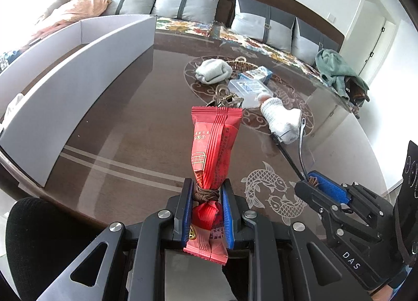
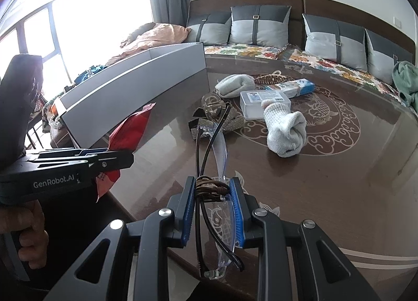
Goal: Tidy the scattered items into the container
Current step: 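Carry the red packet and eyeglasses over the cardboard box with both tools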
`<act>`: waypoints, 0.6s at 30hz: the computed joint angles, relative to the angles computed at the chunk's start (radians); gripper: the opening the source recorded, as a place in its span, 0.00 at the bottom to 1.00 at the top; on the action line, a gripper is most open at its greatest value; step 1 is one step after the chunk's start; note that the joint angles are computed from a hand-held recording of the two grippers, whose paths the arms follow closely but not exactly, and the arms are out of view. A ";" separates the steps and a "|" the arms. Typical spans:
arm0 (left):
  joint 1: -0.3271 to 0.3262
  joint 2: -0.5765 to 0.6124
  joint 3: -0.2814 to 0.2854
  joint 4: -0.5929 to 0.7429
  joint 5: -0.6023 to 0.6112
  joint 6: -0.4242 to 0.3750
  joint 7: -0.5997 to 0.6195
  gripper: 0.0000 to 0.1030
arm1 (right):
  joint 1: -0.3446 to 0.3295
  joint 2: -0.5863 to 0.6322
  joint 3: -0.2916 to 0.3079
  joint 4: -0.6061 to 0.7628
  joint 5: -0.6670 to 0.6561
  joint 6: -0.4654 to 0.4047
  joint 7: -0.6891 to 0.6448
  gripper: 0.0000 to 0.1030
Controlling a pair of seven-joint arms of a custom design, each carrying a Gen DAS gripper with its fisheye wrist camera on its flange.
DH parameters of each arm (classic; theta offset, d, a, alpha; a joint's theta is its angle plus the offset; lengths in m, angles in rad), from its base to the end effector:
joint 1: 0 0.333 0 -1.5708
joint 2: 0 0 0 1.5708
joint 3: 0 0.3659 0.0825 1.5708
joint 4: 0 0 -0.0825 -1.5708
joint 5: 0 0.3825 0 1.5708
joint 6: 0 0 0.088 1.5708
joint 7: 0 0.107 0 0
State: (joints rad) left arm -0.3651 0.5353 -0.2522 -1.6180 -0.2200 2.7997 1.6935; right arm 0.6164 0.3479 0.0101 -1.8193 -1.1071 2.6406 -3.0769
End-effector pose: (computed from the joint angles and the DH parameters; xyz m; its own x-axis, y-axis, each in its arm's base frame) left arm 0.6434 -0.3958 0.4391 -0.5172 -0.8229 0.2354 -0.7453 0.2978 -0.5966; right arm 0.5412 0.4192 0.4355 -0.0844 -0.9909 -0.1051 -0.6666 0.1346 -0.7332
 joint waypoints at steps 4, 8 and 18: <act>0.020 -0.021 -0.017 -0.023 -0.025 0.018 0.015 0.19 | 0.001 0.005 -0.001 0.014 -0.001 0.021 0.008 0.25; 0.050 -0.055 -0.036 -0.056 -0.066 0.052 0.037 0.19 | 0.009 0.009 -0.002 0.039 -0.006 0.034 0.001 0.25; 0.122 -0.090 -0.036 -0.066 -0.168 0.079 0.040 0.19 | 0.023 0.101 -0.001 0.221 0.102 0.062 -0.207 0.25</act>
